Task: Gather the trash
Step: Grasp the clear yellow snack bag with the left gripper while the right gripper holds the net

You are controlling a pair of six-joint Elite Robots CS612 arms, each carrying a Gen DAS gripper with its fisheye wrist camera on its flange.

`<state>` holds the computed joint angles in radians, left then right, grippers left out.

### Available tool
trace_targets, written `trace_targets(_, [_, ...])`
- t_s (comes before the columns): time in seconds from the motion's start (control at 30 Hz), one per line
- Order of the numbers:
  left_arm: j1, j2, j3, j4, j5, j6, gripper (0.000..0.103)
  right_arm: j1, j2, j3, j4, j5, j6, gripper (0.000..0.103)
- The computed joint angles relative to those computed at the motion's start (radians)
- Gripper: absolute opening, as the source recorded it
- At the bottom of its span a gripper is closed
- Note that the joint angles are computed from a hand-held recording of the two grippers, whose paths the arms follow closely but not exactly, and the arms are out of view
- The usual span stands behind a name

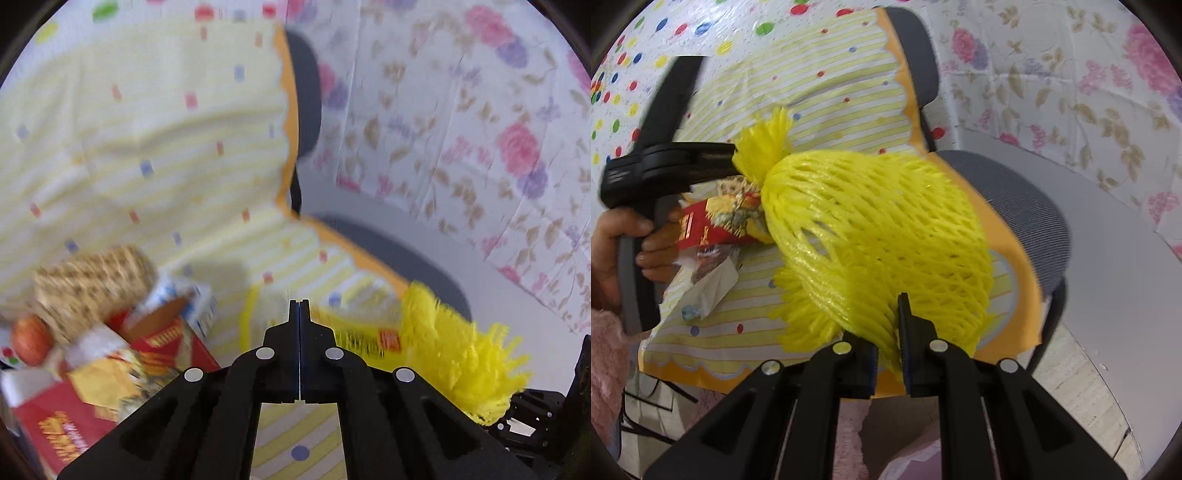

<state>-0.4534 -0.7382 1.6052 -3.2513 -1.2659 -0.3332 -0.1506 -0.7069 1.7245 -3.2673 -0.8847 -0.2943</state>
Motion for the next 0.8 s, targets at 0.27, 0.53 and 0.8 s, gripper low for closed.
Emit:
trace_targets(0.27, [-0.042, -0.081, 0.105, -0.093, 0.057, -0.022, 0.040, -0.049, -0.059, 0.074, -0.138, 0.038, 0.068, 0.010])
trace_targets(0.53, [-0.071, -0.062, 0.182, -0.106, -0.046, -0.138, 0.065, -0.072, -0.109, 0.168, -0.021, 0.006, -0.043, 0.010])
trace_targets(0.8, [-0.064, 0.009, 0.103, -0.016, -0.095, -0.201, 0.078, -0.067, -0.066, 0.166, 0.044, -0.047, -0.058, 0.010])
